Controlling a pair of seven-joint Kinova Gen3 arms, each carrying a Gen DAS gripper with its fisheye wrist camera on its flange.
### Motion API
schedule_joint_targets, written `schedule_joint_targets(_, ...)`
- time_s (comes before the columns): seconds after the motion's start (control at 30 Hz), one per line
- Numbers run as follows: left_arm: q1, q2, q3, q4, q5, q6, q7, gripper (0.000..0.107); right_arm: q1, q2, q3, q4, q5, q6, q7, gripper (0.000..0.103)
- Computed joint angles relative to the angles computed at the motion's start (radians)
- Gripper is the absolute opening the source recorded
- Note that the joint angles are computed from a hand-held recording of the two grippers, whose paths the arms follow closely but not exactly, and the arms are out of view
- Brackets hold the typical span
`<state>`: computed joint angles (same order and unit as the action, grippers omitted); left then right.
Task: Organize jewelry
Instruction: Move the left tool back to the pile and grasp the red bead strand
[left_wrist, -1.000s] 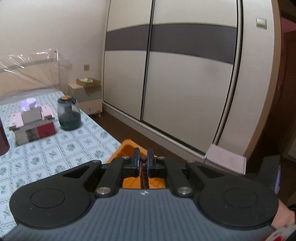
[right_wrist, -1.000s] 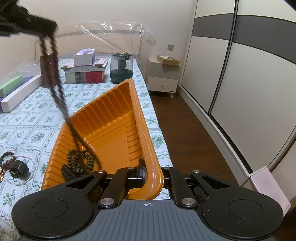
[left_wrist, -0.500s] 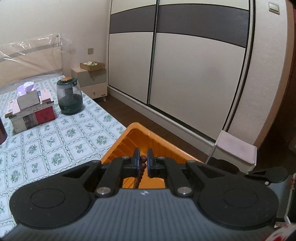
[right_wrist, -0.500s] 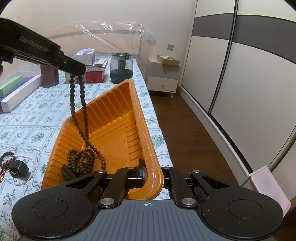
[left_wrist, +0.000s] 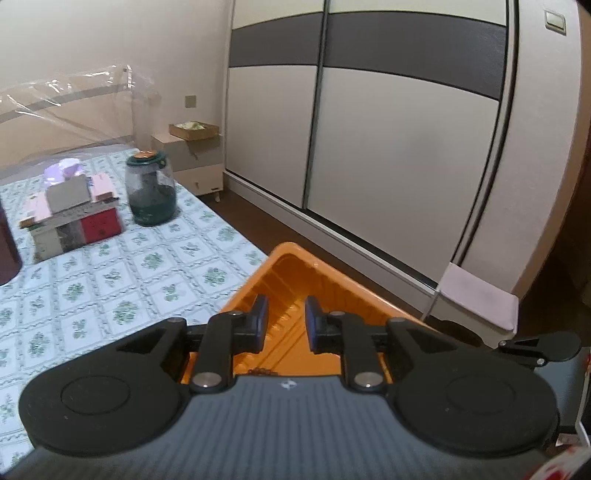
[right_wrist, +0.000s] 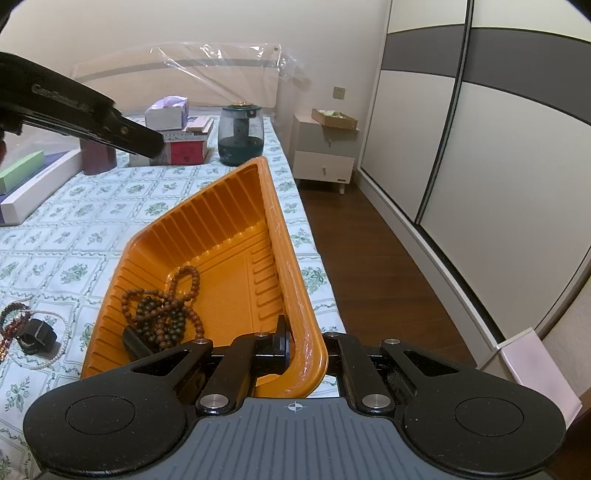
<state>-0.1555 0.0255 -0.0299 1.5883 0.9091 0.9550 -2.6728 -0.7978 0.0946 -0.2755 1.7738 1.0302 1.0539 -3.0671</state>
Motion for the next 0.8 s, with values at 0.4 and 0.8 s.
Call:
schedule_joint_targets(0.4,-0.124,-0.105,-0.151,0.125,0.082,-0.032,-0.093,0.023,-0.003,0.001,-0.001,0.000,0.004,0.004,-0.009,0.006)
schedule_joint_targets(0.8,-0.243,-0.138,-0.263,0.254,-0.036,-0.058,-0.056,0.024,-0.001,-0.002,-0.003,0.007,0.007,0.001,-0.013,0.006)
